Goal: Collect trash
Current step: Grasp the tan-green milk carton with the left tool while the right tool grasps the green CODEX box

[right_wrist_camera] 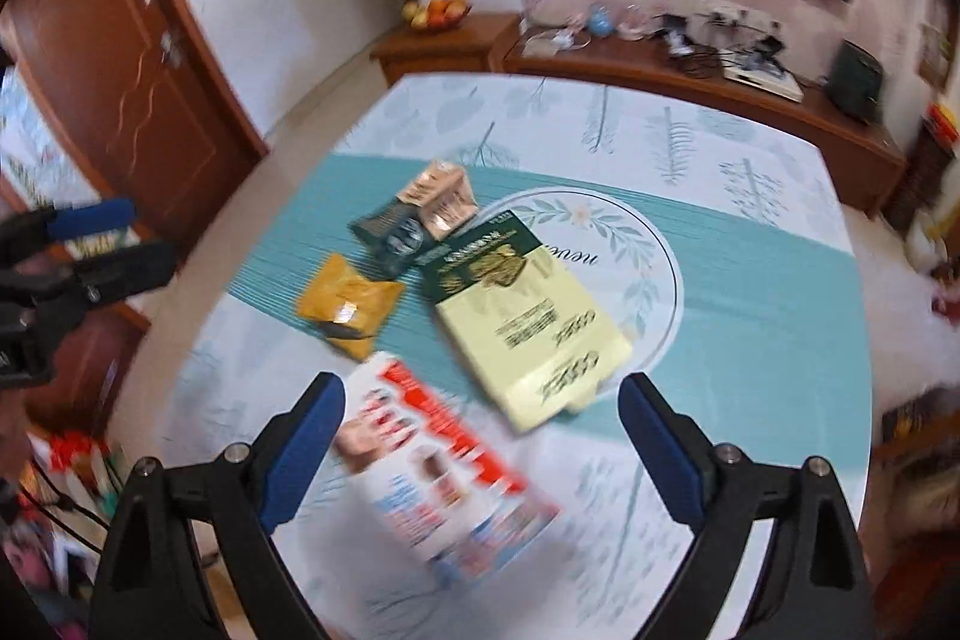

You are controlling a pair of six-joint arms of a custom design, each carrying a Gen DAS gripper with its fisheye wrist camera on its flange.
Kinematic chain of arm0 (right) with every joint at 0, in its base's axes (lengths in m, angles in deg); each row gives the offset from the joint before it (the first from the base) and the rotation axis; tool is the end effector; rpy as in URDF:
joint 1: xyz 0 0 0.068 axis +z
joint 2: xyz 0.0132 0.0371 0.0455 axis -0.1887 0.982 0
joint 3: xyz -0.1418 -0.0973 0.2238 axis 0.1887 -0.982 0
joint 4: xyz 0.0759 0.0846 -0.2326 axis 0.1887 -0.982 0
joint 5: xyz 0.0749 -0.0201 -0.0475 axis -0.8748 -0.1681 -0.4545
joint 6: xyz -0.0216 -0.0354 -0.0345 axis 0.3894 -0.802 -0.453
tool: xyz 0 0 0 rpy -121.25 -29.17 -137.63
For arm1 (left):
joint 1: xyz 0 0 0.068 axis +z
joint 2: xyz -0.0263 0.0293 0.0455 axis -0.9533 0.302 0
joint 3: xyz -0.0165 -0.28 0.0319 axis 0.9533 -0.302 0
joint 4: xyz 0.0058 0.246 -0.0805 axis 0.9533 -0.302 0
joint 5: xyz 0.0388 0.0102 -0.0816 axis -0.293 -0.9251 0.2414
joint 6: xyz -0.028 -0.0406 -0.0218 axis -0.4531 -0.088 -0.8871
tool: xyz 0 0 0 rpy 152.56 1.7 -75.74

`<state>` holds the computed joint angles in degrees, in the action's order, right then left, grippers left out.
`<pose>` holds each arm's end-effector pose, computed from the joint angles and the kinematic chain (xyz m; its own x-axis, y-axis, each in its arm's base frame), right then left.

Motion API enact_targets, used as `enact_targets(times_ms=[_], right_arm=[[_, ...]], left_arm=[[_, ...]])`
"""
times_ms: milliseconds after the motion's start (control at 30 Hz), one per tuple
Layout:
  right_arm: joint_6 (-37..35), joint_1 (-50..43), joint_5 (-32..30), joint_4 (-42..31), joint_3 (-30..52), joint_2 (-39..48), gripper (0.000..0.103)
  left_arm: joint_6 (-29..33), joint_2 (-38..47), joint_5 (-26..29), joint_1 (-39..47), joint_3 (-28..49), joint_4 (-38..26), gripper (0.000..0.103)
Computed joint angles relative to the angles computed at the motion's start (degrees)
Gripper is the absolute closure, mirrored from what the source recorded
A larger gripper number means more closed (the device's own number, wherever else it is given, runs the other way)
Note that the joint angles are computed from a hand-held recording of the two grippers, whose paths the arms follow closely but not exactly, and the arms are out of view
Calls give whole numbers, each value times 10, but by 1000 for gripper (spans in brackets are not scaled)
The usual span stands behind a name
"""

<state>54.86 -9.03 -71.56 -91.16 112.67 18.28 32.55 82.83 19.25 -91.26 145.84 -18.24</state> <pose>0.2200 0.0146 0.3895 -0.8316 -0.1786 -0.5259 -0.2696 0.9576 0.1011 0.2401 -0.0789 0.4672 -0.8253 0.2324 -0.5147 0.2442 0.9686 0.0459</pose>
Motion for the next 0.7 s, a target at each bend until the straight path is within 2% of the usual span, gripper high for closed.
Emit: enact_targets(times_ms=[100,300,433,600,700], right_arm=[[-46,-1,-2,36,-13,46,10],[-90,10,-11,78,-18,128,10],[-116,26,11,110,-32,152,7],[-141,24,-3,104,-20,185,5],[-146,23,10,96,-7,209,5]], left_arm=[[-4,41,-12,-2,-17,28,20],[4,109,-19,5,-33,66,20],[7,153,-16,13,-26,77,20],[2,196,-10,18,-9,80,20],[-6,221,-10,17,10,82,20]])
